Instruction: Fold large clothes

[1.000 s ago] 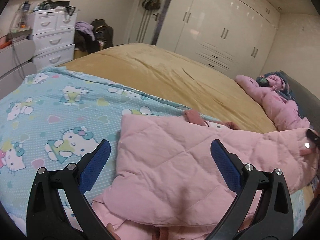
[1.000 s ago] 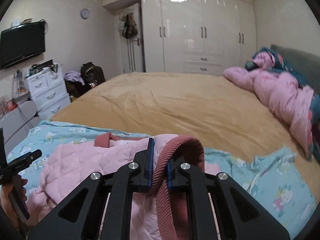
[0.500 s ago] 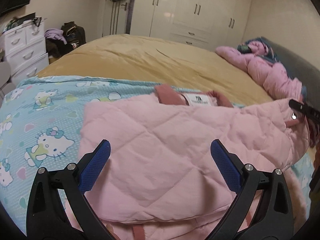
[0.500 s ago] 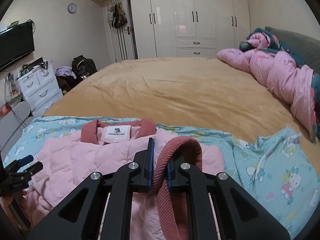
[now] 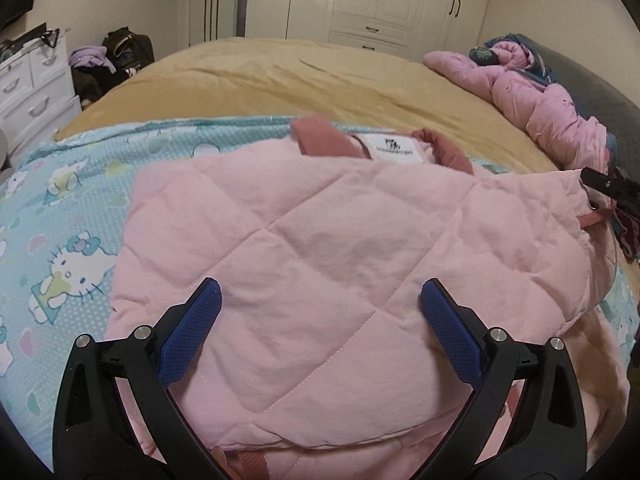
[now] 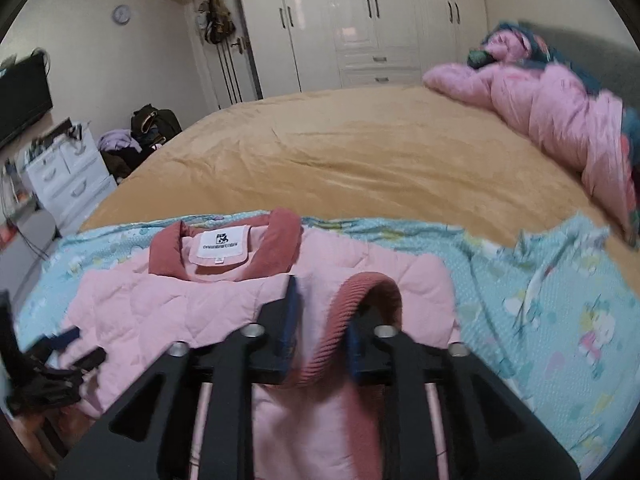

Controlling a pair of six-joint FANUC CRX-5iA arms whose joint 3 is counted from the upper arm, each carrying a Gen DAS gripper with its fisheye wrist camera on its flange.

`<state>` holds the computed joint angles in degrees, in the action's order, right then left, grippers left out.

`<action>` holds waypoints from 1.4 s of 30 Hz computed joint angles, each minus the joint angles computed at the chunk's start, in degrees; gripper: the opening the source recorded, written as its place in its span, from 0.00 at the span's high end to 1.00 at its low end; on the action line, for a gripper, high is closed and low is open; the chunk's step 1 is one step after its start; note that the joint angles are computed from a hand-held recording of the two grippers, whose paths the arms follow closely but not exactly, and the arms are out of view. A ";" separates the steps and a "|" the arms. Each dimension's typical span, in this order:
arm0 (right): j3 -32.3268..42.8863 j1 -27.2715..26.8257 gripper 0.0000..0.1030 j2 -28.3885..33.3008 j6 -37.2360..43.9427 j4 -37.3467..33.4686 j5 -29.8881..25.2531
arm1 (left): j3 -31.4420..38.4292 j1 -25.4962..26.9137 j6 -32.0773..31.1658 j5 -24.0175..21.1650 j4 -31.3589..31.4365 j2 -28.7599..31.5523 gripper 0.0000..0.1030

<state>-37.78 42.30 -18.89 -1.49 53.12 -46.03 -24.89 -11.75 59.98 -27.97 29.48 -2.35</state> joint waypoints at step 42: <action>6.57 7.74 0.06 7.32 10.47 -13.37 -2.15 | -1.01 2.23 -0.83 -3.36 4.84 -0.79 0.09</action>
